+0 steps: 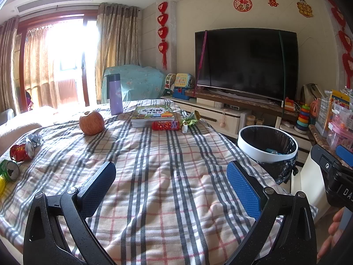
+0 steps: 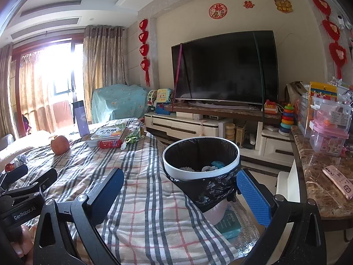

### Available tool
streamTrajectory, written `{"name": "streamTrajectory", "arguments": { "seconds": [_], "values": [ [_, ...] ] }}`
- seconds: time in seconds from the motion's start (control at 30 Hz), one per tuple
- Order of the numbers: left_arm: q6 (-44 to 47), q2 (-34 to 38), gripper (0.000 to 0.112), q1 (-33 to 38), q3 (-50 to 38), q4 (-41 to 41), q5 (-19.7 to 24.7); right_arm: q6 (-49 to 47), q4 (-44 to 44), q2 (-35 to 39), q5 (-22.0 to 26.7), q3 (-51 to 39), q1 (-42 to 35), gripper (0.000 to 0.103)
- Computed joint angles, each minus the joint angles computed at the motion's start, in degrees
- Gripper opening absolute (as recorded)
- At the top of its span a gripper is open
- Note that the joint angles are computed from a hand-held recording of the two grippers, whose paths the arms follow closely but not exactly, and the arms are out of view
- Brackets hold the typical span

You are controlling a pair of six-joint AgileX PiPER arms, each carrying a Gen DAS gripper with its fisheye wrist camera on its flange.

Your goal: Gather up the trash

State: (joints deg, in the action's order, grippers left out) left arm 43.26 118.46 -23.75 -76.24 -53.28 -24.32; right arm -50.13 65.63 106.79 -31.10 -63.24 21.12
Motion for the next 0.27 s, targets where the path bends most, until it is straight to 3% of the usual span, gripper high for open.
{"name": "streamTrajectory", "arguments": {
  "seconds": [0.27],
  "values": [
    [0.3,0.13,0.103,-0.04,-0.04,-0.19,0.61,-0.02,0.29,0.3,1.3,-0.45,0.07,0.103]
  ]
}}
